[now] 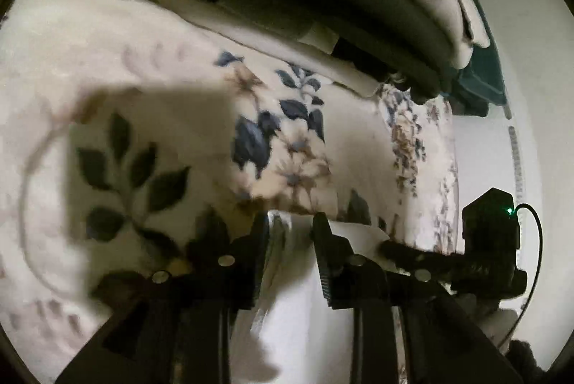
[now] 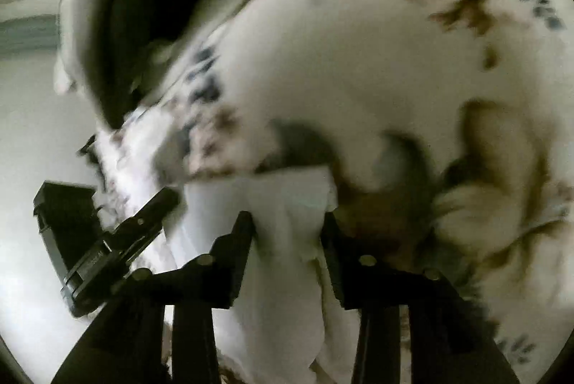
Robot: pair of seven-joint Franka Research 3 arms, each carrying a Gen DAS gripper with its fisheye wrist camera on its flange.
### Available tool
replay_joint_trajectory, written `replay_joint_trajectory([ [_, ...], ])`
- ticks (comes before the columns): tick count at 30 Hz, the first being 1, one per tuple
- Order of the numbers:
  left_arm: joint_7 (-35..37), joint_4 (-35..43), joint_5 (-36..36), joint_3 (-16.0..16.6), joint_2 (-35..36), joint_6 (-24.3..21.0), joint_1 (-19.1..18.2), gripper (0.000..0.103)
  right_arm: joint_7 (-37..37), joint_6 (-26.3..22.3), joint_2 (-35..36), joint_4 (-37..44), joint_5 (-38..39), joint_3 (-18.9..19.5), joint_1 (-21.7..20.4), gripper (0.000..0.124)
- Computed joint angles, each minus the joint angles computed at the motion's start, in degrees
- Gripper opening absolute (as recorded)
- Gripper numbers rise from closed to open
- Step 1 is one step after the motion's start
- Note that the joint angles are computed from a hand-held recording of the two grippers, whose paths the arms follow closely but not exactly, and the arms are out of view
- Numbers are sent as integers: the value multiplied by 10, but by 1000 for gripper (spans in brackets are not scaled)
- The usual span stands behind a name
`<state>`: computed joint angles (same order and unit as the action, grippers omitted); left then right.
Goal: Fold small clothes
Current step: 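Lower the folded hem onto the shirt and open both grippers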
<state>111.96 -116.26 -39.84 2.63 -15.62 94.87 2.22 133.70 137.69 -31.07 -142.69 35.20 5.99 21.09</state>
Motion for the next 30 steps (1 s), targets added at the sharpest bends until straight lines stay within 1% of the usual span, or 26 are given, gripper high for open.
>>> replay_joint_trajectory([
  [1, 9, -4, 2, 6, -11, -7, 4, 34, 2, -1, -13, -4, -3, 1, -2, 48],
  [2, 17, -17, 9, 15, -34, -21, 10, 47, 7, -7, -37, -12, -8, 4, -2, 52],
  [3, 18, -30, 15, 22, -52, -33, 14, 53, 12, -9, -57, -21, -6, 8, 2, 52],
  [4, 19, -50, 20, 32, -77, -46, 20, 56, 10, -3, -83, -37, 14, 8, 17, 52],
  [6, 11, -88, 36, 43, -110, -69, 26, 56, 10, 6, -118, -68, 53, 9, 45, 52],
  [7, 7, -101, 41, 43, -121, -68, 27, 56, 11, 12, -124, -79, 73, 11, 60, 52],
  [8, 7, -128, 46, 43, -145, -59, 28, 53, 7, 23, -135, -99, 104, 10, 81, 52],
  [9, 4, -143, 47, 41, -158, -48, 25, 49, 2, 31, -131, -104, 121, 10, 94, 52],
  [10, 6, -163, 49, 39, -178, -34, 23, 19, -2, 42, -119, -105, 131, 14, 102, 52],
  [11, 3, -172, 55, 36, -189, -24, 18, 7, -4, 60, -110, -109, 136, 24, 106, 42],
  [12, 1, -177, 55, 37, -197, -14, 12, 7, -3, 78, -105, -111, 134, 31, 106, 22],
  [13, 2, -180, 53, 39, -206, -2, 7, 6, -1, 87, -101, -108, 127, 35, 105, 8],
  [14, 2, -179, 48, 41, -212, 14, 0, 5, 1, 100, -95, -100, 109, 44, 99, 8],
  [16, 1, -170, 27, 55, -214, 31, -13, 5, 7, 115, -84, -79, 65, 56, 84, 8],
  [18, 5, -158, 13, 64, -206, 45, -24, 5, 12, 119, -88, -65, 28, 59, 73, 8],
  [19, 7, -152, 13, 65, -199, 48, -27, 6, 11, 113, -84, -57, 15, 55, 71, 8],
  [20, 6, -148, 18, 67, -186, 43, -30, 10, 4, 109, -76, -55, 12, 47, 76, 8],
  [21, 5, -144, 27, 68, -177, 34, -30, 10, 2, 95, -70, -53, 9, 40, 80, 8],
  [22, -5, -136, 58, 61, -165, 13, -24, 10, 11, 67, -66, -50, -2, 39, 74, 9],
  [23, -15, -135, 74, 60, -165, -4, -18, 14, 18, 39, -62, -49, -10, 37, 72, 20],
  [24, -18, -138, 79, 65, -170, -20, -13, 16, 25, 21, -65, -53, -5, 33, 74, 29],
  [25, -16, -143, 81, 74, -180, -37, -7, 26, 39, 2, -77, -60, -2, 34, 74, 48],
  [26, -14, -149, 93, 87, -200, -64, 4, 41, 62, -14, -103, -74, -2, 40, 71, 57],
  [28, -15, -159, 114, 103, -230, -104, 24, 54, 97, -33, -164, -104, 4, 51, 75, 57],
  [30, -20, -175, 161, 118, -271, -161, 50, 54, 143, -61, -225, -129, 16, 63, 84, 57],
])
